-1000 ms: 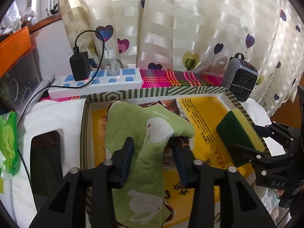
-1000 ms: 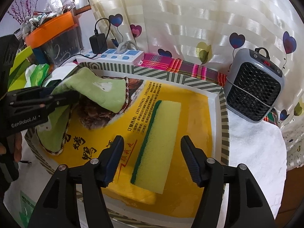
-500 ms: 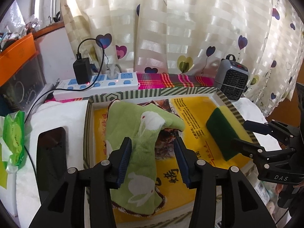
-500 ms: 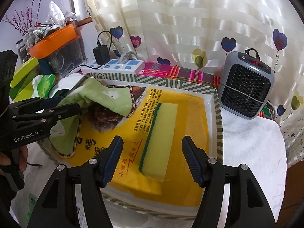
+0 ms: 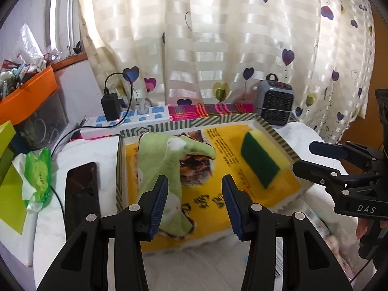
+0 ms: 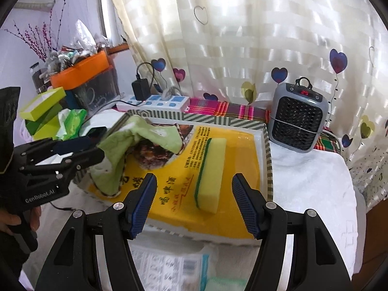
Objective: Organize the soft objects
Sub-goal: 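Withdraw both open grippers from the yellow box back toward the pile, then reach the right gripper to the beige fluffy plush band and close on it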
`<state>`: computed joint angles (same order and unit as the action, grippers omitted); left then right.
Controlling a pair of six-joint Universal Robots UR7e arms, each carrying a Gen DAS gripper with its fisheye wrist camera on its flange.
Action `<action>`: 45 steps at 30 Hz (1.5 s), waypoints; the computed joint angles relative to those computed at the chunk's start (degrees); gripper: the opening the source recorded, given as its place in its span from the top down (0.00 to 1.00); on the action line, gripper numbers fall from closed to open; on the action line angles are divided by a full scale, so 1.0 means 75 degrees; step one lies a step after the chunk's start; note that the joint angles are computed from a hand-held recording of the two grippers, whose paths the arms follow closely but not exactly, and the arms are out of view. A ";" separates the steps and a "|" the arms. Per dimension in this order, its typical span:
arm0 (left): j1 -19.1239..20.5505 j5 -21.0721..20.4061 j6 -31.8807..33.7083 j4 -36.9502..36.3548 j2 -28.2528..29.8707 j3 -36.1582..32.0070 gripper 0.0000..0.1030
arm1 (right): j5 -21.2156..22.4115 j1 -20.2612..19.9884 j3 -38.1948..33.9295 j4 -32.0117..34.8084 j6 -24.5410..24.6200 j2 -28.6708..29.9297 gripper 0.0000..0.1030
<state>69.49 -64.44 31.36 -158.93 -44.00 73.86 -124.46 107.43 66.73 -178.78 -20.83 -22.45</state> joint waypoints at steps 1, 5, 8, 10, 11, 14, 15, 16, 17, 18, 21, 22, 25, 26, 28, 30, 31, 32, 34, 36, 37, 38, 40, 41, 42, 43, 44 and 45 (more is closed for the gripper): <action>-0.0020 -0.0025 -0.0032 -0.0038 -0.0105 0.0155 0.56 | 0.0016 0.0021 0.0139 -0.0090 0.0030 -0.0065 0.37; -0.0084 0.0039 -0.0015 -0.0401 -0.0415 0.0710 0.56 | -0.0035 0.0136 0.0634 -0.0505 0.0115 -0.0245 0.37; -0.0119 0.0073 0.0012 -0.0700 -0.0658 0.1150 0.56 | -0.0064 0.0210 0.0990 -0.0798 0.0169 -0.0372 0.37; -0.0126 0.0059 -0.0049 -0.0685 -0.0775 0.1306 0.56 | -0.0106 0.0245 0.1180 -0.0934 0.0191 -0.0438 0.37; -0.0126 0.0043 -0.0061 -0.0710 -0.0852 0.1419 0.56 | -0.0140 0.0266 0.1274 -0.1013 0.0198 -0.0462 0.37; -0.0135 0.0026 -0.0023 -0.0942 -0.1053 0.1757 0.56 | -0.0178 0.0330 0.1589 -0.1319 0.0167 -0.0542 0.37; -0.0136 0.0027 -0.0022 -0.1010 -0.1099 0.1838 0.56 | -0.0198 0.0358 0.1683 -0.1433 0.0146 -0.0558 0.37; -0.0133 0.0031 -0.0034 -0.1073 -0.1155 0.1926 0.56 | -0.0218 0.0380 0.1780 -0.1536 0.0126 -0.0579 0.37; -0.0133 0.0036 -0.0046 -0.1136 -0.1217 0.2024 0.56 | -0.0259 0.0407 0.1853 -0.1605 0.0110 -0.0594 0.37; -0.0130 0.0030 -0.0038 -0.1161 -0.1259 0.2082 0.56 | -0.0302 0.0438 0.1932 -0.1661 0.0097 -0.0609 0.37; -0.0136 0.0082 0.0053 -0.1293 -0.1430 0.2355 0.56 | -0.0315 0.0499 0.2171 -0.1874 0.0027 -0.0656 0.37; -0.0134 0.0078 0.0066 -0.1319 -0.1464 0.2405 0.56 | -0.0327 0.0521 0.2248 -0.1912 0.0031 -0.0671 0.37; -0.0099 0.0039 -0.0026 -0.1314 -0.1647 0.2638 0.56 | -0.0295 0.0565 0.2447 -0.2042 0.0076 -0.0705 0.37; -0.0085 0.0029 -0.0043 -0.1306 -0.1687 0.2689 0.56 | -0.0305 0.0584 0.2518 -0.2092 0.0104 -0.0712 0.37; -0.0064 0.0073 -0.0034 -0.1325 -0.1779 0.2833 0.56 | -0.0346 0.0609 0.2612 -0.2159 0.0136 -0.0719 0.37; -0.0056 0.0102 -0.0007 -0.1348 -0.1829 0.2928 0.56 | -0.0344 0.0624 0.2720 -0.2250 0.0142 -0.0737 0.37; -0.0043 0.0112 -0.0039 -0.1326 -0.1866 0.2984 0.56 | -0.0369 0.0637 0.2748 -0.2281 0.0146 -0.0736 0.37; -0.0033 0.0103 -0.0057 -0.1316 -0.1894 0.3024 0.56 | -0.0402 0.0650 0.2778 -0.2330 0.0133 -0.0734 0.37; -0.0015 0.0066 -0.0086 -0.1316 -0.1956 0.3125 0.56 | -0.0467 0.0681 0.2825 -0.2435 0.0091 -0.0714 0.37; -0.0003 0.0034 -0.0071 -0.1317 -0.2012 0.3209 0.56 | -0.0459 0.0693 0.2893 -0.2469 0.0142 -0.0720 0.37; 0.0016 -0.0046 -0.0030 -0.1359 -0.2069 0.3297 0.56 | -0.0463 0.0699 0.2924 -0.2492 0.0163 -0.0721 0.37; 0.0030 -0.0107 -0.0009 -0.1357 -0.2109 0.3340 0.56 | -0.0460 0.0703 0.2958 -0.2510 0.0182 -0.0726 0.37; 0.0088 -0.0261 0.0002 -0.1245 -0.2219 0.3421 0.56 | -0.0445 0.0712 0.3045 -0.2563 0.0219 -0.0747 0.37; 0.0111 -0.0294 -0.0016 -0.1198 -0.2256 0.3442 0.56 | -0.0448 0.0717 0.3099 -0.2612 0.0221 -0.0759 0.37; 0.0129 -0.0309 -0.0018 -0.1173 -0.2287 0.3456 0.56 | -0.0468 0.0725 0.3165 -0.2672 0.0215 -0.0774 0.37; 0.0153 -0.0329 -0.0004 -0.1169 -0.2320 0.3484 0.56 | -0.0492 0.0731 0.3198 -0.2695 0.0213 -0.0782 0.37; 0.0182 -0.0361 -0.0004 -0.1144 -0.2367 0.3513 0.56 | -0.0539 0.0739 0.3254 -0.2755 0.0215 -0.0795 0.37; 0.0206 -0.0408 -0.0012 -0.1098 -0.2408 0.3529 0.56 | -0.0550 0.0742 0.3294 -0.2792 0.0221 -0.0807 0.37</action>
<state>71.03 -67.50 31.27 -167.16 -62.06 100.33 -128.59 113.00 91.43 -199.72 -19.17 -28.50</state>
